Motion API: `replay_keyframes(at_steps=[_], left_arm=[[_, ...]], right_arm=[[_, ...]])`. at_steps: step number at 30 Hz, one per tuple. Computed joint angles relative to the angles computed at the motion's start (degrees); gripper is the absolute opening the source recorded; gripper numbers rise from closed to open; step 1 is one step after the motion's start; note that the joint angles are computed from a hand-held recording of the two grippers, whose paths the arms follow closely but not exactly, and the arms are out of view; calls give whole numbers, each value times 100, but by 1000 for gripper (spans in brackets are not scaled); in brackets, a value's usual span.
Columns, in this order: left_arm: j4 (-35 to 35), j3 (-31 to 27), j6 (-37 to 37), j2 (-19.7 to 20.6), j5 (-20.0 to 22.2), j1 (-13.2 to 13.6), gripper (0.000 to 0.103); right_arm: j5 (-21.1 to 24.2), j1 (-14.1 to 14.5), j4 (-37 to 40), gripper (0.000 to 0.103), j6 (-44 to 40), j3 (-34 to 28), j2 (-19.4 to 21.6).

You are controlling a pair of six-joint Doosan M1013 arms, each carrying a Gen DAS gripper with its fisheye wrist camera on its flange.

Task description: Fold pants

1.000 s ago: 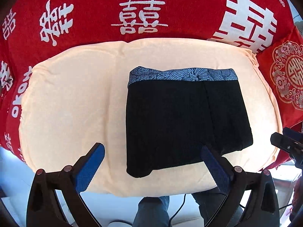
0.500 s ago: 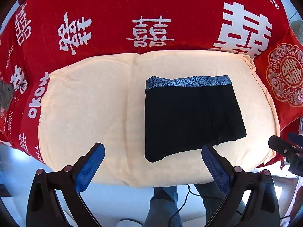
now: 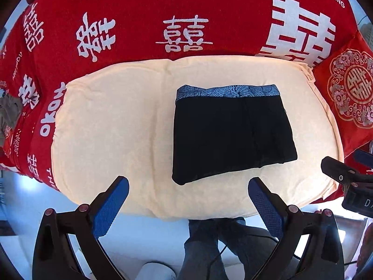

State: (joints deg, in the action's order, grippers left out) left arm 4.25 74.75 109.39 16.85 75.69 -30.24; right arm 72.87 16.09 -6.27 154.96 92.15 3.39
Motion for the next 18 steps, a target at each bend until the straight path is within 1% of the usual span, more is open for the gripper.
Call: replay_keyframes(at_steps=[6, 18], left_arm=[[196, 119, -199, -115, 21, -122, 103], [403, 245, -465, -226, 71, -266, 103]], right_arm=[[66, -2, -49, 103, -231, 33, -64], [-86, -27, 69, 103, -376, 161, -158]])
